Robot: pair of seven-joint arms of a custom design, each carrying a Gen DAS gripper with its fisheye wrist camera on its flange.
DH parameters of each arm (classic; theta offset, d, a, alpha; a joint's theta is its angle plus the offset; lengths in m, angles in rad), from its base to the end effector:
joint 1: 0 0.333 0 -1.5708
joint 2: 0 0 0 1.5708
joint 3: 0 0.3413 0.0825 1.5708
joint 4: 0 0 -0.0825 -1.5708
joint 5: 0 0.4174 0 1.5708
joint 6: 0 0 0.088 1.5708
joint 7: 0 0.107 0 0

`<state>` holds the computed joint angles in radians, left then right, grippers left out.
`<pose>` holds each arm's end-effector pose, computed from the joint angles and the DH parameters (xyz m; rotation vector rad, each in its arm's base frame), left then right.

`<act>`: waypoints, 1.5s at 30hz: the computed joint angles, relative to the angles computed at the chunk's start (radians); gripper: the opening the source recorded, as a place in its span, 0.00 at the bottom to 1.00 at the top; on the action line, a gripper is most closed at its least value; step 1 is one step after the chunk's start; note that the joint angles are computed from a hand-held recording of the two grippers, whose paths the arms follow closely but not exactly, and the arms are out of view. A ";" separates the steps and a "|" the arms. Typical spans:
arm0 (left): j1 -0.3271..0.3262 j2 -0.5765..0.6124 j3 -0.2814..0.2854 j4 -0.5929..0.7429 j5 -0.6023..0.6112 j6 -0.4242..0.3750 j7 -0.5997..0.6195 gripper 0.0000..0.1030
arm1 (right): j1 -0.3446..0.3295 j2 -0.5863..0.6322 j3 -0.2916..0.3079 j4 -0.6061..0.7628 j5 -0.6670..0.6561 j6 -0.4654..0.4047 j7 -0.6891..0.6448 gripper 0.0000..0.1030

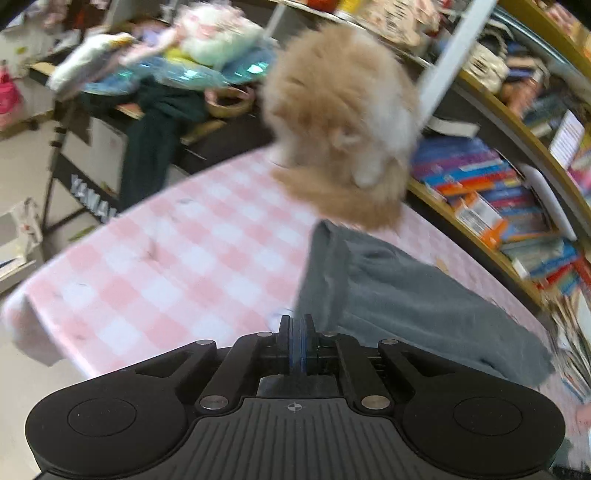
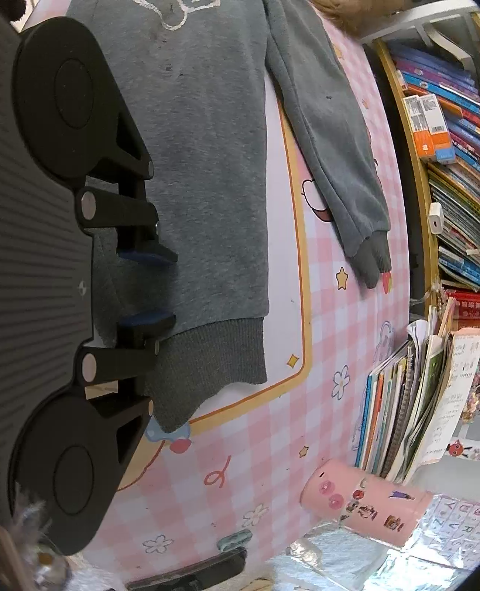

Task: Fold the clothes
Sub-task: 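Regrasp the hoodie hem with the left gripper and smooth it flat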

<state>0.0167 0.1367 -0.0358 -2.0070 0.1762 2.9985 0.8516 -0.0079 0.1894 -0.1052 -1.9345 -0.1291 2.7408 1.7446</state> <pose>0.6612 -0.0242 0.4983 -2.2019 1.2478 -1.0003 0.6738 -0.0675 0.4675 -1.7219 2.0548 -0.6899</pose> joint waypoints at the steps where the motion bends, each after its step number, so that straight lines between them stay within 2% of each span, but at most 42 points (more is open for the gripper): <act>1: -0.013 -0.008 0.020 -0.004 0.035 -0.009 -0.040 0.06 | 0.005 -0.003 -0.004 -0.003 -0.015 0.005 0.009 0.26; 3: -0.024 -0.020 0.034 -0.013 0.085 -0.031 -0.101 0.11 | 0.004 -0.015 0.002 -0.019 -0.018 0.041 -0.003 0.28; 5: -0.039 -0.028 0.047 -0.015 0.163 -0.074 -0.198 0.37 | -0.008 -0.031 0.023 -0.045 0.025 0.105 -0.068 0.34; 6: -0.041 -0.035 0.048 -0.018 0.199 -0.097 -0.243 0.43 | -0.014 -0.038 0.035 -0.057 0.053 0.136 -0.107 0.36; 7: -0.041 -0.036 0.044 -0.015 0.228 -0.119 -0.280 0.46 | -0.020 -0.038 0.047 -0.056 0.086 0.131 -0.150 0.36; 9: -0.030 -0.038 0.025 -0.017 0.232 -0.145 -0.298 0.47 | -0.027 -0.035 0.066 -0.050 0.147 0.111 -0.232 0.37; 13: -0.013 -0.047 -0.003 -0.038 0.192 -0.152 -0.299 0.51 | -0.012 -0.014 0.051 -0.021 0.158 0.022 -0.252 0.45; 16: -0.013 -0.044 -0.012 -0.032 0.193 -0.179 -0.308 0.57 | -0.014 -0.016 0.049 -0.034 0.190 0.034 -0.261 0.52; 19: -0.020 -0.022 -0.016 -0.002 0.196 -0.229 -0.336 0.57 | -0.016 -0.017 0.051 -0.039 0.215 0.037 -0.282 0.55; 21: -0.024 -0.007 -0.017 0.014 0.191 -0.227 -0.353 0.54 | -0.017 -0.017 0.052 -0.041 0.223 0.042 -0.298 0.56; 22: -0.026 0.001 -0.017 0.022 0.184 -0.224 -0.357 0.47 | -0.018 -0.018 0.053 -0.042 0.229 0.044 -0.305 0.56; 23: -0.031 0.006 -0.013 0.026 0.192 -0.220 -0.376 0.36 | -0.019 -0.018 0.053 -0.043 0.236 0.045 -0.312 0.57; 25: -0.027 0.021 -0.016 0.034 0.152 -0.202 -0.379 0.20 | -0.020 -0.016 0.055 -0.042 0.248 0.046 -0.326 0.57; 26: -0.037 0.021 -0.006 0.037 0.170 -0.197 -0.409 0.09 | -0.021 -0.015 0.055 -0.041 0.253 0.046 -0.333 0.58; 27: -0.046 0.020 0.004 0.040 0.194 -0.192 -0.444 0.08 | -0.023 -0.015 0.056 -0.040 0.260 0.045 -0.342 0.58; 28: -0.072 0.009 0.033 0.033 0.282 -0.155 -0.509 0.07 | -0.024 -0.014 0.057 -0.039 0.265 0.044 -0.349 0.58; 29: -0.087 -0.009 0.060 0.011 0.407 -0.062 -0.613 0.07 | -0.025 -0.014 0.058 -0.038 0.271 0.043 -0.356 0.58; 32: -0.091 -0.032 0.085 -0.007 0.520 0.014 -0.730 0.07 | -0.026 -0.013 0.059 -0.037 0.285 0.043 -0.373 0.58; 33: -0.065 -0.028 0.056 -0.007 0.467 -0.016 -0.707 0.07 | -0.026 -0.012 0.059 -0.038 0.288 0.045 -0.376 0.60; 36: -0.010 -0.010 -0.008 -0.018 0.202 -0.102 -0.559 0.09 | -0.031 -0.007 0.063 -0.034 0.309 0.048 -0.400 0.63; 37: -0.011 -0.010 -0.009 -0.018 0.187 -0.115 -0.543 0.15 | -0.032 -0.005 0.064 -0.033 0.314 0.049 -0.407 0.63; 40: -0.014 -0.018 -0.010 -0.021 0.168 -0.143 -0.497 0.23 | -0.034 -0.002 0.065 -0.029 0.327 0.048 -0.422 0.64; 42: -0.025 -0.032 0.007 -0.011 0.242 -0.198 -0.512 0.29 | -0.034 0.000 0.065 -0.027 0.329 0.047 -0.426 0.64; 45: -0.029 -0.063 0.018 -0.002 0.399 -0.299 -0.586 0.28 | -0.032 0.000 0.063 -0.027 0.329 0.048 -0.425 0.64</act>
